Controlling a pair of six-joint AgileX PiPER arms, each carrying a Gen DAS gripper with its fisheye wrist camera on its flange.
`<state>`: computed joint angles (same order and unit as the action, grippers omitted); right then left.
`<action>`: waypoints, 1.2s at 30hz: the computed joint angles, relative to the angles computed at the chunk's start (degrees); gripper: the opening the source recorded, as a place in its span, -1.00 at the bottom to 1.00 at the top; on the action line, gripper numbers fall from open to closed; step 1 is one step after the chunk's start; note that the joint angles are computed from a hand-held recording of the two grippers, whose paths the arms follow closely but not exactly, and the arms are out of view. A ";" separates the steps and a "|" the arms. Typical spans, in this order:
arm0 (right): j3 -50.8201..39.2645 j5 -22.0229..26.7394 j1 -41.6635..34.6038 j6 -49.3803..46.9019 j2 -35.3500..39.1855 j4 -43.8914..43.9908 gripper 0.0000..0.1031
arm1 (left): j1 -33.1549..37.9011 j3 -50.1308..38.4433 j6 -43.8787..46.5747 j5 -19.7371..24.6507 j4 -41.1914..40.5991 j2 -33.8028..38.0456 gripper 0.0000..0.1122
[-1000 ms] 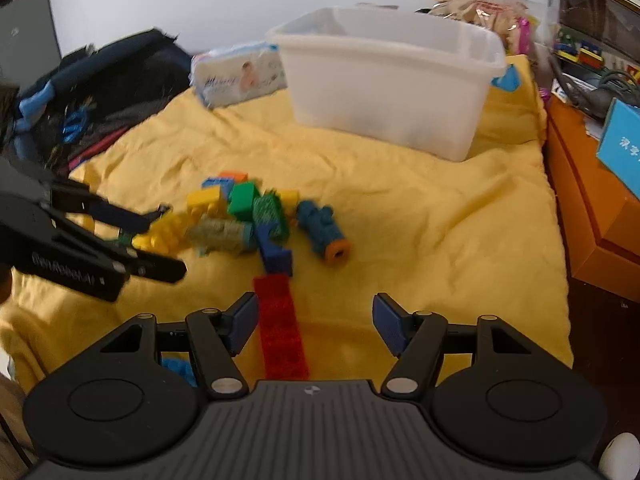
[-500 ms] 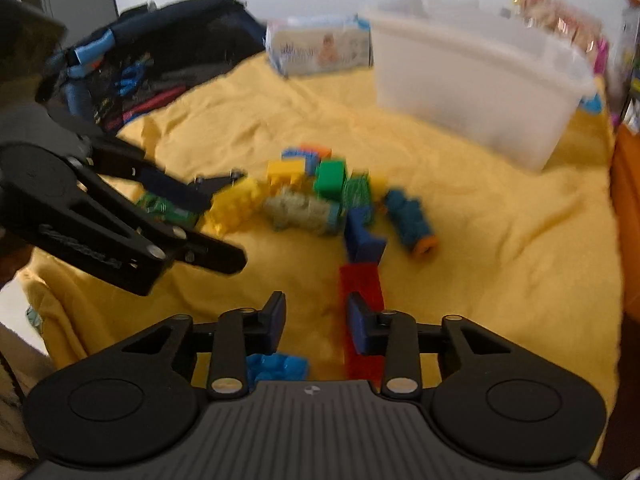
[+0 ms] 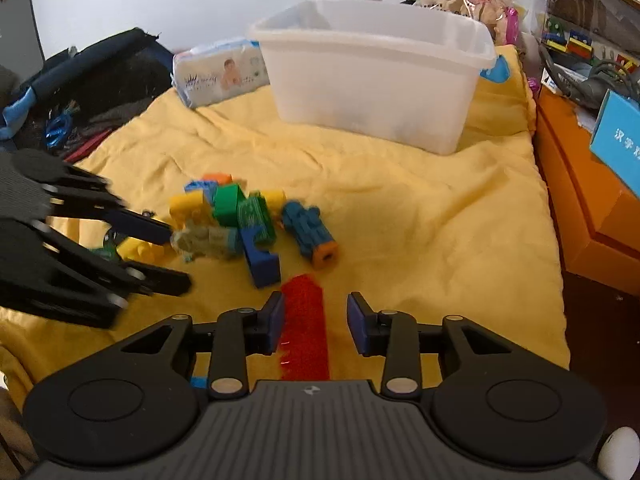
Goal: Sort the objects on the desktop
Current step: 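Grasp a grey-green figure with the left tool while the right tool grasps a teal figure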
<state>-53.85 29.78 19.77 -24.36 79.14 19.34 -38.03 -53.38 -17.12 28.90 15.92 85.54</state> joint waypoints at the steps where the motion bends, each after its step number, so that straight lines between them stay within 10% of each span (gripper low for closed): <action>1: -0.14 -0.68 0.65 1.13 -0.06 -1.43 -0.26 | 0.13 -0.51 1.26 -0.15 1.00 0.68 -0.18; 8: -0.02 -2.04 2.05 3.70 0.00 -3.96 -0.20 | 2.46 -6.66 13.33 2.51 0.70 6.62 -0.26; 14: -1.50 -3.05 1.22 1.92 2.34 -2.49 -0.20 | 6.95 -9.71 23.28 6.66 -16.79 6.74 -0.51; 22: -10.35 -0.78 -0.68 -16.47 13.16 6.83 -0.22 | 4.34 -3.19 14.19 4.42 -19.22 1.77 -0.42; 36: -12.82 4.15 -2.51 -14.75 15.00 5.98 -0.41 | 8.76 -0.56 14.48 1.17 -25.02 0.25 -0.51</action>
<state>-66.67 33.93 17.26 -39.11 94.13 25.32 -29.27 -53.94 -2.65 30.06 -9.11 85.79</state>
